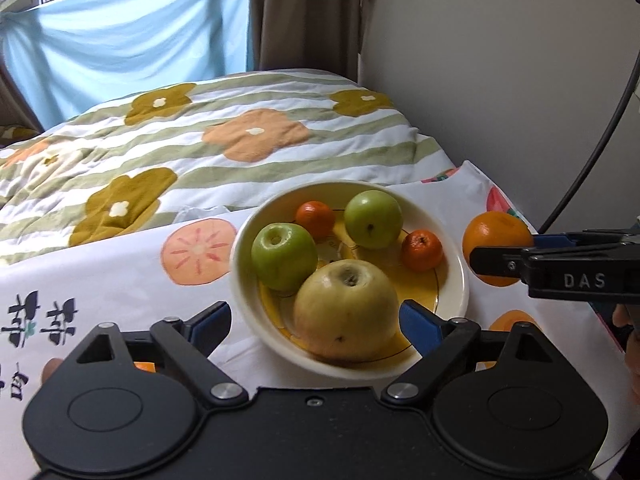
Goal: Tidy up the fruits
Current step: 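Carry the pear and orange to the cream bowl with both tools, then release the pear into the bowl with the left tool while the right tool releases the orange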
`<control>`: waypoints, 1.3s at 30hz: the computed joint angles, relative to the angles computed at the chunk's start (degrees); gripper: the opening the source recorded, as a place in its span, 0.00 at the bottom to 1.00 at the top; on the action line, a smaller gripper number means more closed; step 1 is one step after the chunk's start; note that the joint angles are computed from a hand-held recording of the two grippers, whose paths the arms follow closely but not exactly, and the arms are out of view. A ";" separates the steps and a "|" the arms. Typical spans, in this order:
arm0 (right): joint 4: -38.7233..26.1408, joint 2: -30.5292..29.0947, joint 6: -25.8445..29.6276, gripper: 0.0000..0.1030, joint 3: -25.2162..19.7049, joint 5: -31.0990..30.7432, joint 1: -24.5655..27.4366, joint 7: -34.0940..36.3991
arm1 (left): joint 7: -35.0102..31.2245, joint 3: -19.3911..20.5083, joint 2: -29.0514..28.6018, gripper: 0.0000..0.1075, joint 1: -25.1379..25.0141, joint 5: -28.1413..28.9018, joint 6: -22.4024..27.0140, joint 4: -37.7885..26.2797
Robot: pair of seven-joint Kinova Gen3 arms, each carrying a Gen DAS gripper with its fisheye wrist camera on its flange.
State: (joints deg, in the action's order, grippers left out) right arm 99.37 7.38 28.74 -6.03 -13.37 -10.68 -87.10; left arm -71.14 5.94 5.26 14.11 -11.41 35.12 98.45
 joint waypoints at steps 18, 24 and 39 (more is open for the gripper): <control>-3.46 5.42 0.48 0.71 -3.03 -7.64 1.64 6.66 | 9.79 0.88 -4.02 0.87 -0.87 -6.39 0.01 4.15; -2.01 5.30 -1.40 0.73 -3.61 -9.73 2.57 9.51 | 12.31 1.33 -3.59 0.87 -0.19 -9.13 0.49 4.21; 1.70 1.25 -4.47 1.00 -2.39 -11.16 3.45 9.22 | 16.69 2.51 -4.39 0.87 1.73 -12.52 2.39 4.20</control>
